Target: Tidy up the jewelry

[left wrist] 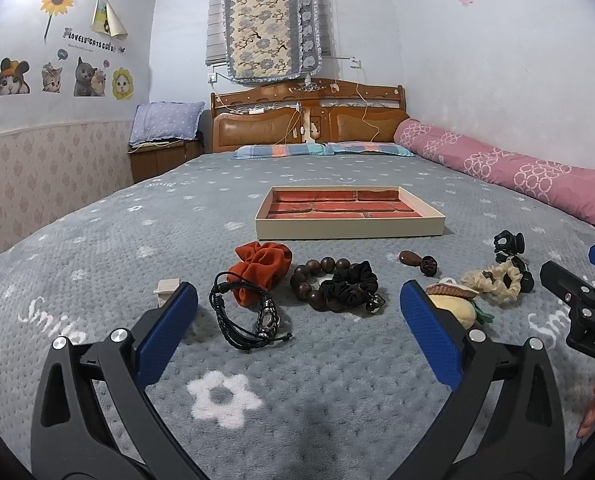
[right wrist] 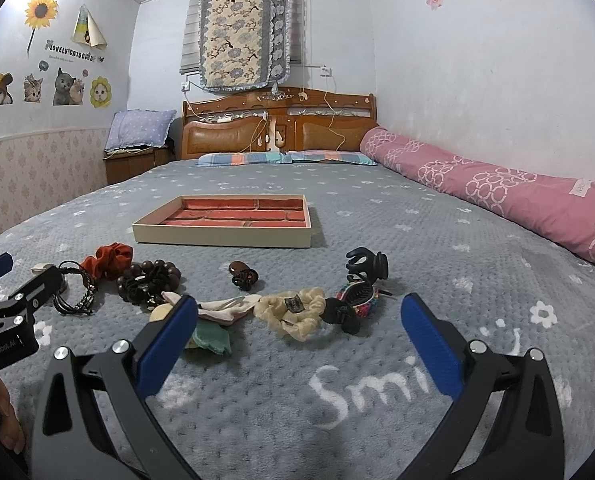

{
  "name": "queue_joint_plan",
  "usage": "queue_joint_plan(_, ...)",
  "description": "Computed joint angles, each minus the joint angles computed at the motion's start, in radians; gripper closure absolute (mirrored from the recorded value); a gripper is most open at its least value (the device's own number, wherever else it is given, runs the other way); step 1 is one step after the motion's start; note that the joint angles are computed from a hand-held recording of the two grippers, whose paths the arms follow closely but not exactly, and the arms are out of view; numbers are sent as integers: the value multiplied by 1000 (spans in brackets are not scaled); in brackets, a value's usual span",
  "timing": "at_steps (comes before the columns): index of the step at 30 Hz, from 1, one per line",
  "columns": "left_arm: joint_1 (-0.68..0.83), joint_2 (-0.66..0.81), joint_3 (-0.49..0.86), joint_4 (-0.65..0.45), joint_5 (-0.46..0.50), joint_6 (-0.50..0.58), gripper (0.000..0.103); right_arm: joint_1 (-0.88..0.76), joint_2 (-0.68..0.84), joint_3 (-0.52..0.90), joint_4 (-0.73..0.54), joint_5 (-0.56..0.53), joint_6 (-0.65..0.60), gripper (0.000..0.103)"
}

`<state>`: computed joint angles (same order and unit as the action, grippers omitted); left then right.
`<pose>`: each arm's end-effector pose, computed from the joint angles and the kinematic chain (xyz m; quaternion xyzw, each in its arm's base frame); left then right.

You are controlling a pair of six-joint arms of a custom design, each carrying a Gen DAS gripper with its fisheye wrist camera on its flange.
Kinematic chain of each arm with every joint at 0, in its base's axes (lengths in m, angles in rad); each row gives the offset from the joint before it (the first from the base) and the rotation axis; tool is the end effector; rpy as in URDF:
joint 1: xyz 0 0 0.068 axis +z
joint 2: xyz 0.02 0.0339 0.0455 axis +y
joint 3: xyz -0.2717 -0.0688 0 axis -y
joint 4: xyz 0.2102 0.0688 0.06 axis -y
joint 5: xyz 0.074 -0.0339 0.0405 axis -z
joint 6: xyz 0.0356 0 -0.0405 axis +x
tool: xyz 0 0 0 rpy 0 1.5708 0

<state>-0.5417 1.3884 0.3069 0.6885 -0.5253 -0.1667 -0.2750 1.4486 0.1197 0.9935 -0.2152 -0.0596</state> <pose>0.1971 -0.0978 0.1832 0.0080 0.8158 0.0165 0.5780 0.1928 -0.0465 0.1577 0.0253 0.8125 -0.0096 0.5823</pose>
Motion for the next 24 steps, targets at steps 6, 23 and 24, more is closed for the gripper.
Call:
queue_joint_plan(6, 3, -6, -7, 3, 3, 2, 5, -2, 1, 0, 0, -2, -1, 4)
queue_joint_plan(23, 6, -22, -13, -8, 5, 2, 5, -2, -4, 0, -4, 0, -2, 4)
queue_joint_plan(24, 7, -21, -13, -6, 7, 3, 5, -2, -4, 0, -4, 0, -2, 4)
